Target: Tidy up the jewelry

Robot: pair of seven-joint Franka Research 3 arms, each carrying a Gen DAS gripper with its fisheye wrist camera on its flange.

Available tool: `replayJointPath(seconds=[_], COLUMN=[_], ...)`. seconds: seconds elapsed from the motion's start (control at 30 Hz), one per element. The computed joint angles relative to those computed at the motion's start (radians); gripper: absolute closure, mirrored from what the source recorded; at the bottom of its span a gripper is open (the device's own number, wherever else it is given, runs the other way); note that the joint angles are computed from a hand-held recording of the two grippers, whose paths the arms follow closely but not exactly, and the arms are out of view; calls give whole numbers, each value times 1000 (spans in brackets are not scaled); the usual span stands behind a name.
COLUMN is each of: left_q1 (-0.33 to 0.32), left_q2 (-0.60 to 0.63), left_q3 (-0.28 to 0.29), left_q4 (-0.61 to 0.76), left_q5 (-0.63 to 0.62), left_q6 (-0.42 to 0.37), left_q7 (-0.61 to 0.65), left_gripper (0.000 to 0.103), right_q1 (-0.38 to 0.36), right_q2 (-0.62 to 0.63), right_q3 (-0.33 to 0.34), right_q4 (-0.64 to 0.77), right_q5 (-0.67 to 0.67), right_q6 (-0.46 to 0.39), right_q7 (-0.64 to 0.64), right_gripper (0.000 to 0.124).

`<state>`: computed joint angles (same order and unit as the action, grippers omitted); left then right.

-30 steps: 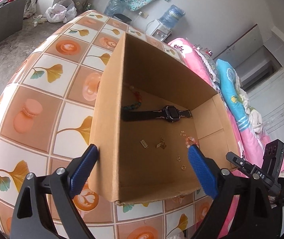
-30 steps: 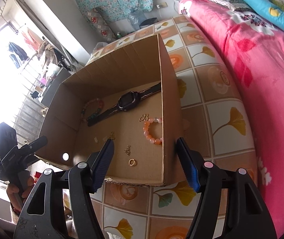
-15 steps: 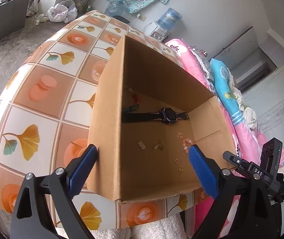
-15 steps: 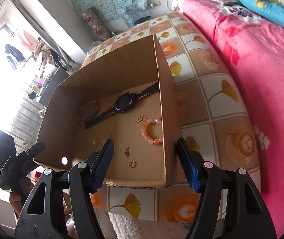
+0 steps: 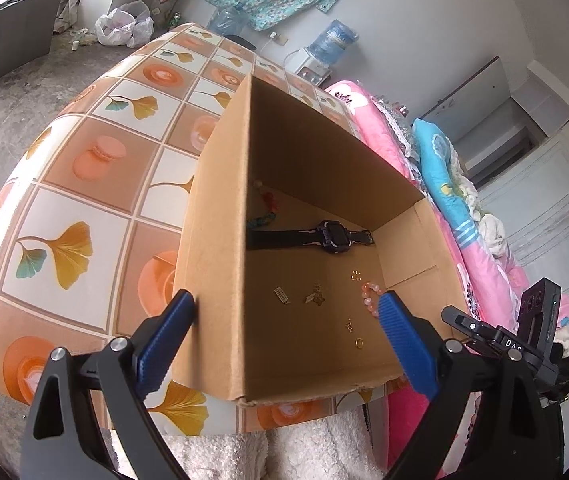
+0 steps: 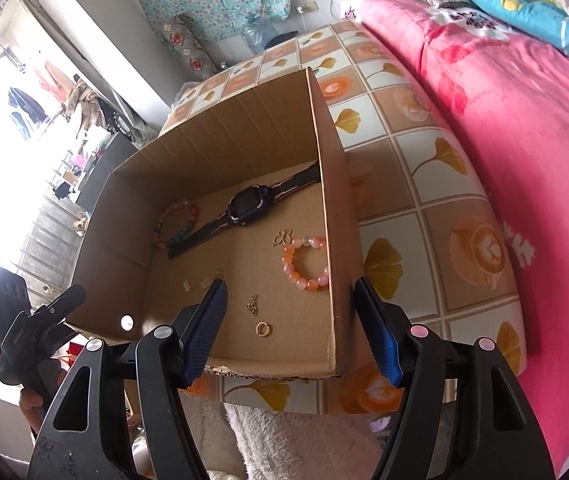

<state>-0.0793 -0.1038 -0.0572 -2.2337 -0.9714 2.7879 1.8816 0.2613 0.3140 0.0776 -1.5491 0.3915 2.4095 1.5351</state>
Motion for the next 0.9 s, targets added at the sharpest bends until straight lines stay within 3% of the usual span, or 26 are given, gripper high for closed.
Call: replayJointPath(seconds=[0.17,0.3,0.4,0.57,0.73,0.83,0.9], left_q1=[-10,-9,-9,-23,-52,5,40], left_q2=[-3,-31,-77,-163,-238,-260,-266], left_q3=[10,25,15,-13,-64,-154,-208], left_q4=[-6,-34,-76,-147,-234,-277,-292], left_q5=[-105,-342,-481,-572,-363,-145,-47], left_q6=[9,2,59,161,276,317,340], left_q7=[105,244,367,514,396,211,123], left_gripper=[11,11,11,11,11,7,6], right_q1=[-12,-20,-23,-18,-7,20,37], right_q2=[-15,-35,-69,-158,-268,-336,-353], right_q3=[11,16,18,16,23,23,18], right_q4=[-35,-66,-116,-249,-372,-438,-452], right_q5=[49,94,127,172,261,287,285], right_q6=[34,54,87,213,310,350,330], right_q7=[-31,-49,-67,-110,-241,-354,-394], right_gripper=[56,56,56,56,55,47,41])
